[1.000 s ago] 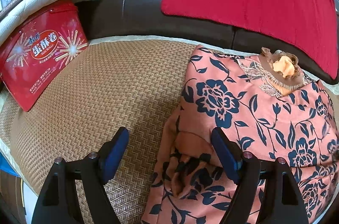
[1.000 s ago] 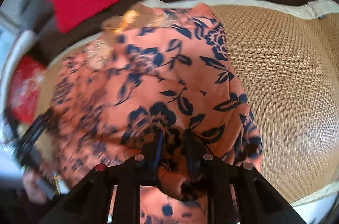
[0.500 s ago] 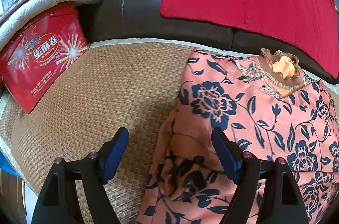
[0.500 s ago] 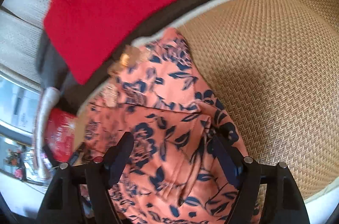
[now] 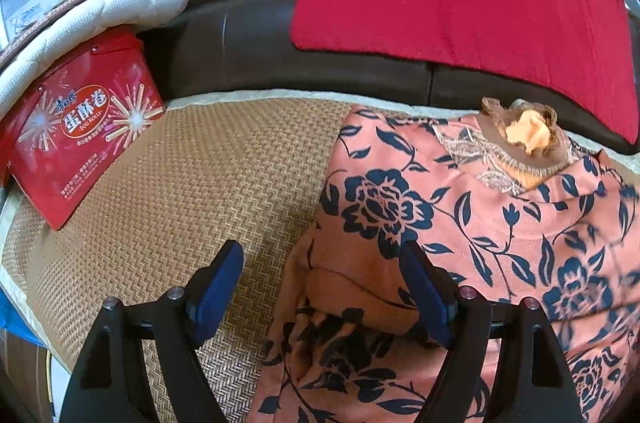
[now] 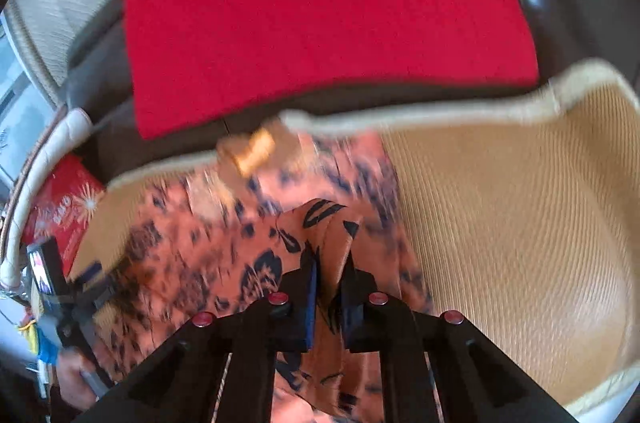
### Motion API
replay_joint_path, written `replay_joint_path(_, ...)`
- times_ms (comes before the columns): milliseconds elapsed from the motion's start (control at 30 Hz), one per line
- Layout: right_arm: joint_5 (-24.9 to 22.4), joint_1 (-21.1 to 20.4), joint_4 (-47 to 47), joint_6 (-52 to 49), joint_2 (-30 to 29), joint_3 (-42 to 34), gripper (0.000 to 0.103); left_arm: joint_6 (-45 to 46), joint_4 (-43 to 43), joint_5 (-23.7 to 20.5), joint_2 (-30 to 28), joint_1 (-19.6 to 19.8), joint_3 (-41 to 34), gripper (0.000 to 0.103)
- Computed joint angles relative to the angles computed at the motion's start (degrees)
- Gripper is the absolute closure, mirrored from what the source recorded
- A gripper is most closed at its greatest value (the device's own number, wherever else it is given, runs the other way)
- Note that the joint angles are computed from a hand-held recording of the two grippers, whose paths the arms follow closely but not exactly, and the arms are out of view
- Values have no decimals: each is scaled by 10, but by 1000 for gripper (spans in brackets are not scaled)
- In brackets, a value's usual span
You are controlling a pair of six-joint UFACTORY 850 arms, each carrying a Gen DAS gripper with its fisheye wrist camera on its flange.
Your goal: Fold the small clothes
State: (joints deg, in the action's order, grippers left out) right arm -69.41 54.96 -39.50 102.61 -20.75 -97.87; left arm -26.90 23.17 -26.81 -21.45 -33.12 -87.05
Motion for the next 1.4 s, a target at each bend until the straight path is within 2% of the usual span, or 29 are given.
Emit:
replay_joint_path(100, -13, -21, -31, -7, -19, -27, 93, -36, 30, 11, 3, -5, 6, 22)
replay_joint_path(233, -17, -58, -29, 21, -25, 26, 93, -49, 74, -11, -10, -22, 0, 22)
replay_joint_path(267, 6, -69, -11, 24, -21, 49, 93, -48, 86, -27, -16, -27, -5, 22)
replay_joint_path(300, 52, -85, 24, 27, -12, 86, 93, -38, 91, -42, -23, -33, -10, 22)
replay_joint_path(333, 98, -92, 34, 44, -1, 125, 92, -32, 92, -50, -26, -35, -11, 22)
replay_joint_path(367, 119, -89, 21, 74, 9, 146, 90, -26, 91, -56, -27, -37, -11, 22)
replay_joint_path(400, 116, -80, -7, 108, 18, 155, 88, -22, 85, -55, -26, -38, -10, 22)
replay_joint_path(500, 98, -64, -15, 148, 37, 149, 87, -6, 55, -24, -6, -31, 4, 22)
replay_joint_path(600, 13, -26, -76, 166, 36, 114, 87, -22, 62, 24, 18, -29, 25, 22)
replay_joint_path(633, 7, -16, -96, 174, 35, 107, 86, -28, 66, 39, 23, -29, 28, 22)
replay_joint_path(667, 12, -10, -113, 185, 34, 102, 81, -28, 64, 49, 24, -29, 29, 22)
replay_joint_path(700, 32, -7, -122, 195, 30, 97, 68, -27, 60, 51, 20, -32, 22, 22)
replay_joint_path(733, 51, -7, -123, 202, 23, 91, 59, -22, 52, 53, 15, -34, 16, 22)
replay_joint_path(767, 64, -7, -128, 210, 15, 85, 35, -22, 52, 52, 10, -37, 9, 22)
replay_joint_path(800, 75, -4, -150, 232, 6, 83, 32, -35, 67, 45, 2, -42, 1, 22)
replay_joint_path(867, 89, -2, -171, 241, -13, 76, 33, -61, 94, 21, -17, -53, -18, 21)
replay_joint_path(933, 115, -11, -168, 245, -27, 71, 38, -37, 58, -8, -44, -54, -48, 21)
replay_joint_path(1000, 149, -23, -152, 218, -33, 75, 55, -27, 49, -46, -74, -55, -75, 21)
replay_joint_path(1067, 161, -36, -89, 158, -53, 69, 59, -21, 72, -85, -100, -63, -95, 20)
replay_joint_path(1100, 191, -46, -57, 144, -56, 79, 57, -40, 101, -80, -96, -67, -88, 20)
replay_joint_path(1167, 188, -49, -50, 121, -61, 72, 60, -39, 103, -82, -91, -71, -87, 20)
replay_joint_path(1233, 210, -47, -57, 142, -47, 84, 60, -52, 90, -60, -72, -67, -72, 20)
replay_joint_path(1267, 208, -37, -96, 179, -33, 96, 60, -86, 115, -39, -57, -68, -57, 20)
replay_joint_path(1333, 172, -22, -148, 194, -30, 90, 60, -156, 193, 1, -31, -73, -30, 20)
replay_joint_path(1400, 164, -12, -193, 211, -27, 92, 60, -184, 233, 10, -26, -78, -23, 20)
